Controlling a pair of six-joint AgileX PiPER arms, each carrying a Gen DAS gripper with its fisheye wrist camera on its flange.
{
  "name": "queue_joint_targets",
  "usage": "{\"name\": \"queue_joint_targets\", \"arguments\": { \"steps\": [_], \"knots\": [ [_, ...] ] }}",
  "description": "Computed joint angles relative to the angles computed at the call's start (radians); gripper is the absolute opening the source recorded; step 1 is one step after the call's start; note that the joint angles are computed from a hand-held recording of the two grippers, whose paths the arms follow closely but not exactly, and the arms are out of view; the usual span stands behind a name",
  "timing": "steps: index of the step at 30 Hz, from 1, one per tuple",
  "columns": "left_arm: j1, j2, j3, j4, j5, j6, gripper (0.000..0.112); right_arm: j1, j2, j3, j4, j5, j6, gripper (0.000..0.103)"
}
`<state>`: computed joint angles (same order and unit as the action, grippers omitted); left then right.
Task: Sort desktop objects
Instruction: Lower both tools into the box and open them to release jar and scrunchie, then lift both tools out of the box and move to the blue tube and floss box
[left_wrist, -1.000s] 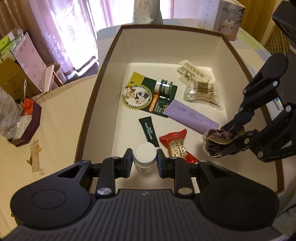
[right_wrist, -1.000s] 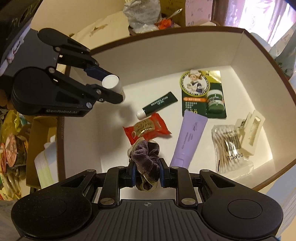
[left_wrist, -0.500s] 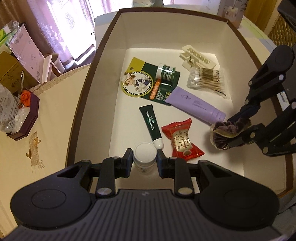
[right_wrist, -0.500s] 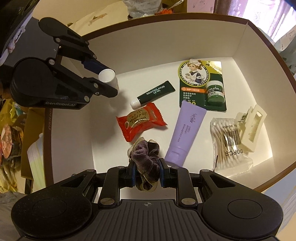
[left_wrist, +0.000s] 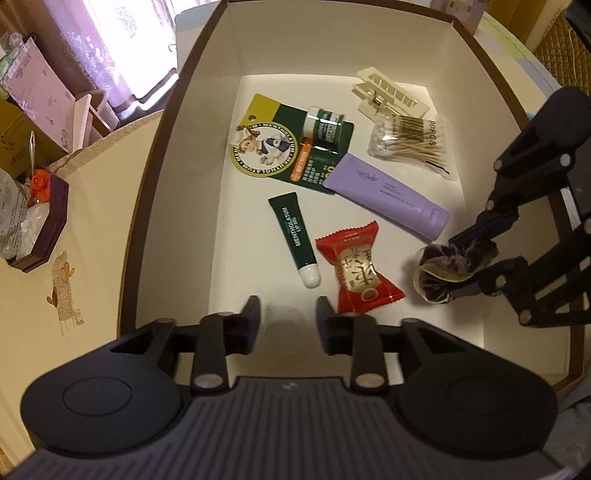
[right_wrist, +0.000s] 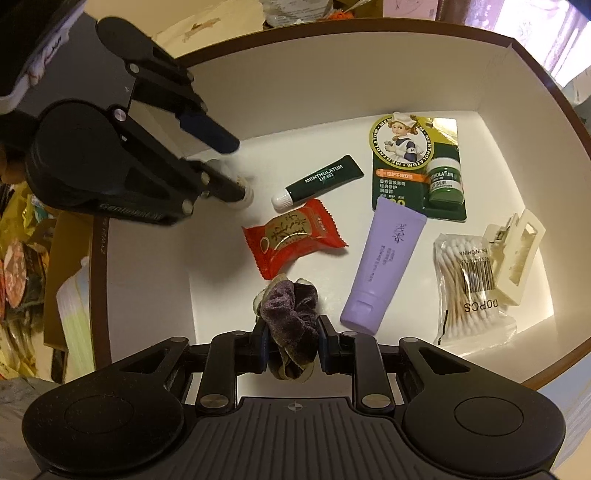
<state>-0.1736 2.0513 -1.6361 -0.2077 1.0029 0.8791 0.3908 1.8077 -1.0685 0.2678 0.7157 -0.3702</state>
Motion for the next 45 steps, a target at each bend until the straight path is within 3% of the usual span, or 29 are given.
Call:
{"name": "queue_joint_targets", "arguments": {
  "steps": [2, 16, 24, 25, 27, 36, 45],
  "knots": [
    [-0.006, -0.010, 0.012, 0.011, -0.010, -0.001, 0.043, 0.017, -0.010, 0.009, -0.031, -0.017, 0.010, 0.080],
    [-0.011, -0.058, 0.059, 0.017, -0.039, -0.001, 0.056, 0.031, -0.005, -0.006, -0.089, 0.034, 0.061, 0.080],
    [-0.019, -0.090, 0.097, 0.020, -0.061, -0.009, 0.072, 0.039, -0.032, 0.004, -0.133, 0.041, 0.088, 0.081],
    [-0.020, -0.094, 0.102, 0.023, -0.065, -0.015, 0.074, 0.039, -0.036, 0.006, -0.140, 0.040, 0.096, 0.083],
    [-0.022, -0.103, 0.111, 0.031, -0.075, -0.030, 0.078, 0.045, -0.059, 0.024, -0.154, 0.017, 0.106, 0.102],
    [-0.028, -0.153, 0.147, 0.048, -0.089, -0.072, 0.087, 0.064, -0.137, 0.051, -0.185, 0.005, 0.154, 0.102],
    [-0.046, -0.220, 0.207, 0.056, -0.109, -0.097, 0.087, 0.081, -0.239, 0.104, -0.219, -0.008, 0.210, 0.102]
  ]
}}
